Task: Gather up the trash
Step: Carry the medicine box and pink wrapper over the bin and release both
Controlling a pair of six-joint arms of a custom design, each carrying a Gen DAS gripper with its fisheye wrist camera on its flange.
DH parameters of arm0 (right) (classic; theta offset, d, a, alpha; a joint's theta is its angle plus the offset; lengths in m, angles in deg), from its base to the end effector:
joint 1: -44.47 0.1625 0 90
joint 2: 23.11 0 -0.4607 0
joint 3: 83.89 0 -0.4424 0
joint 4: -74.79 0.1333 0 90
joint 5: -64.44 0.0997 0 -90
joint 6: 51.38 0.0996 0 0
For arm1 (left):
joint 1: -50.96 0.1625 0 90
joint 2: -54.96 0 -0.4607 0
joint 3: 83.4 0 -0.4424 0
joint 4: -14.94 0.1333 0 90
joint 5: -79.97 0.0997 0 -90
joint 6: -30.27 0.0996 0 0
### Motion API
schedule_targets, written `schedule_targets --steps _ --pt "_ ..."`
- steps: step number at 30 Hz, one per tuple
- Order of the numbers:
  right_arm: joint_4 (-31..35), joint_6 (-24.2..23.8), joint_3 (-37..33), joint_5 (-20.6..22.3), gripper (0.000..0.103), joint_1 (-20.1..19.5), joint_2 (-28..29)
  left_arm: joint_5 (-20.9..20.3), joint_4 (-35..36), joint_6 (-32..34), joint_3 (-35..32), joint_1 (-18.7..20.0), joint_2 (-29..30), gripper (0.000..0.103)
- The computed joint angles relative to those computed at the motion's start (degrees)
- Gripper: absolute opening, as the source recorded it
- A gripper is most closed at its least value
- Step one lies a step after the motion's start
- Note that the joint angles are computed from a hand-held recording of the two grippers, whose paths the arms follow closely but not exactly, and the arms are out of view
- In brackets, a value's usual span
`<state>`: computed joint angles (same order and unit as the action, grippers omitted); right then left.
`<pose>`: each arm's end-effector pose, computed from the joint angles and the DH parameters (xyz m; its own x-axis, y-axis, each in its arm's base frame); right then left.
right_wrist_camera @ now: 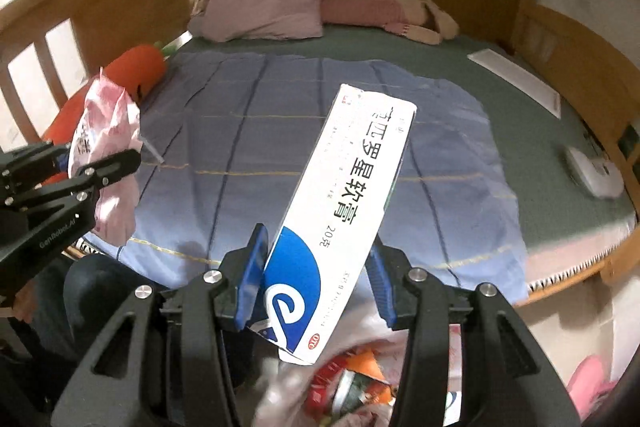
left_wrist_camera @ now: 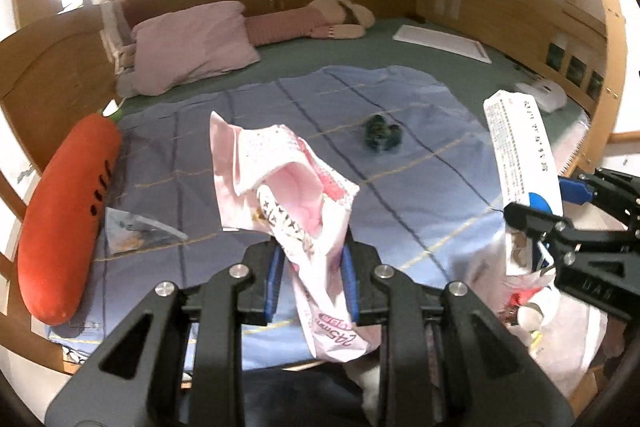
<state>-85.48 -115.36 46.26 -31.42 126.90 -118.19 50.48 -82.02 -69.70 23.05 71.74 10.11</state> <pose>0.0615 -0.4721 0.3437 -0.5259 -0.6448 0.5546 -0.8320 0.5255 -0.1779 -0.4406 -0.4025 -0.0114 -0.6176 -0.3255 -0.7160 0.3880 0.6658 -0.6373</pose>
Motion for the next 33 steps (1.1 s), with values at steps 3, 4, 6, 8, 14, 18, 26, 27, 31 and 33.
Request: schedule_targets --steps 3,4,6,8,14,18,26,27,31,33 --pt "1.58 0.46 -0.77 2.88 0.048 -3.46 -2.93 0.21 -1.37 2.53 -2.29 -0.71 2.59 0.026" --pt "1.85 0.55 -0.98 3.64 0.048 -4.45 -3.72 0.44 -1.81 3.60 -3.38 -0.99 3.71 0.026" --pt "2.32 0.77 -1.61 5.18 0.048 -6.69 -5.37 0.92 -2.84 5.94 -5.30 -1.45 5.72 0.026" --pt "2.89 1.01 -2.08 6.65 0.048 -8.95 -7.07 1.31 -5.12 9.47 -7.29 -2.02 7.94 0.026" --pt "5.58 -0.61 -2.77 11.34 0.048 -15.70 -11.34 0.99 -11.78 18.23 -11.36 -2.69 13.01 0.026" --pt "7.90 -1.50 -4.33 13.79 0.048 -19.24 -12.45 -0.32 -16.75 23.11 -12.86 -2.78 15.48 0.026" --pt "14.52 -6.15 -6.15 10.43 0.048 -22.24 -12.56 -2.49 -20.77 28.63 -16.11 -3.13 19.41 0.026" --pt "14.78 -7.07 -5.86 9.66 0.048 -22.47 -12.39 -2.51 -20.72 28.68 -16.24 -3.22 19.58 0.026" --pt "15.67 -7.45 -5.65 8.04 0.048 -22.57 -11.40 -2.69 -20.08 28.54 -16.66 -3.32 19.99 0.026" --pt "15.24 -7.59 -5.61 7.54 0.048 -22.33 -11.13 -2.71 -20.03 28.44 -16.75 -3.35 20.07 0.026"
